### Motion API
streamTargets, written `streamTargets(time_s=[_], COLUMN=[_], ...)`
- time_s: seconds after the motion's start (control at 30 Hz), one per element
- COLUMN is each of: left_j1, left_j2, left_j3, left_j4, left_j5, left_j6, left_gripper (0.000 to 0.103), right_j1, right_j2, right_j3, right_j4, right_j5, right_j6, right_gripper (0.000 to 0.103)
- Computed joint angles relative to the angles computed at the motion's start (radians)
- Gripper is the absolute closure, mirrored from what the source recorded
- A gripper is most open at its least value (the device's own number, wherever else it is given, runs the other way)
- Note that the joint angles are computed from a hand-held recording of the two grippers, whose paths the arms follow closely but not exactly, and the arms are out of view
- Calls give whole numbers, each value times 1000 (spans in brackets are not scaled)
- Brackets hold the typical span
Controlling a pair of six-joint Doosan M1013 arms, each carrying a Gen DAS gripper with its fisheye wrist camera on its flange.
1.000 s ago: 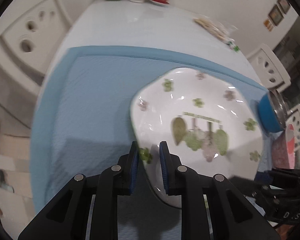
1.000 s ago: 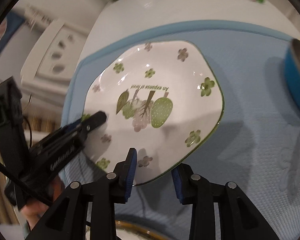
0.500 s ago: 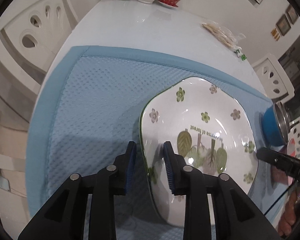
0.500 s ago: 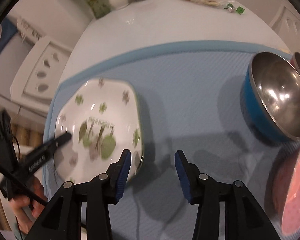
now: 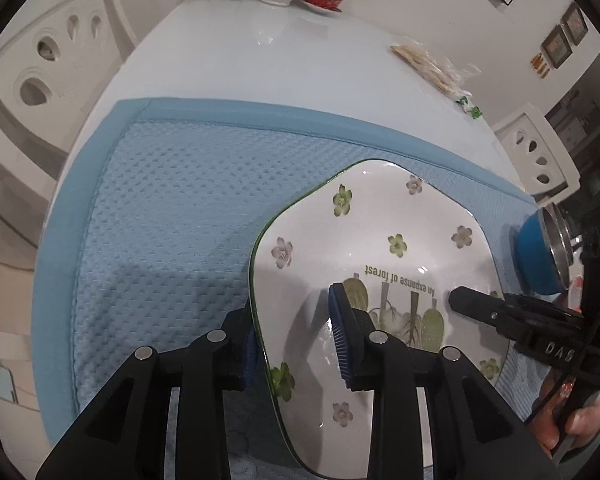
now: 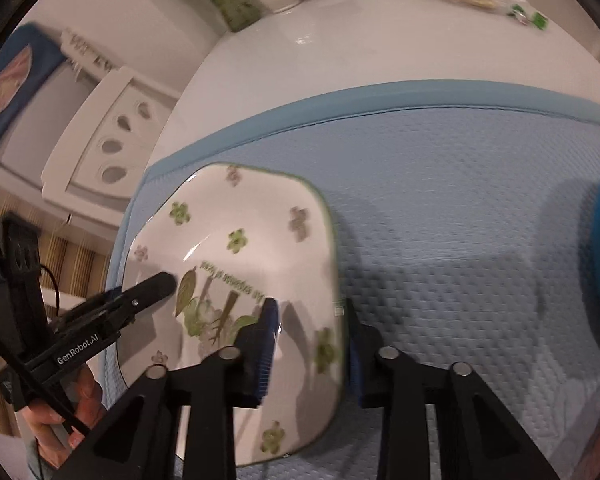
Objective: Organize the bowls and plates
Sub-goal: 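Carry the hexagonal plate over the plate stack and lower it on top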
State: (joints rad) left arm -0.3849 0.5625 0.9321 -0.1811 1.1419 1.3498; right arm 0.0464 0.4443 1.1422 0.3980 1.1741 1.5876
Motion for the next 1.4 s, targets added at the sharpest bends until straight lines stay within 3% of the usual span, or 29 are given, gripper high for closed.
streamTargets(time_s=[0.17,0.3,0.43,0.67,0.9,1.13,1.4], left_j1=[6,-2,-13,-42,-76,-107,-132], left_j2=[-51,-82,-121,-202,-307,-378,-425], left_j3=[79,101,124,176,279,364,452], left_j4=[-37,-16,14,80,118,115,56], left_j5=[-82,-78,-70,-78,-132,-161,-135], left_j6=[-6,-24,-55,-133,-221,-269,-274], left_gripper=[76,76,76,76,76,76,76], right_j1=[37,39,50,41,29,27,19], right_j2=[-32,-69,-120,-177,-263,-345,-401], right_j3=[21,54,90,116,198,269,350], right_j4=[-117,-113,-145,-97,-65,-69,-74], right_j5=[-47,-45,-47,28,23,42,87], right_j6=[-76,-89,-12,35,33,41,39], right_gripper=[74,74,73,73,73,73,73])
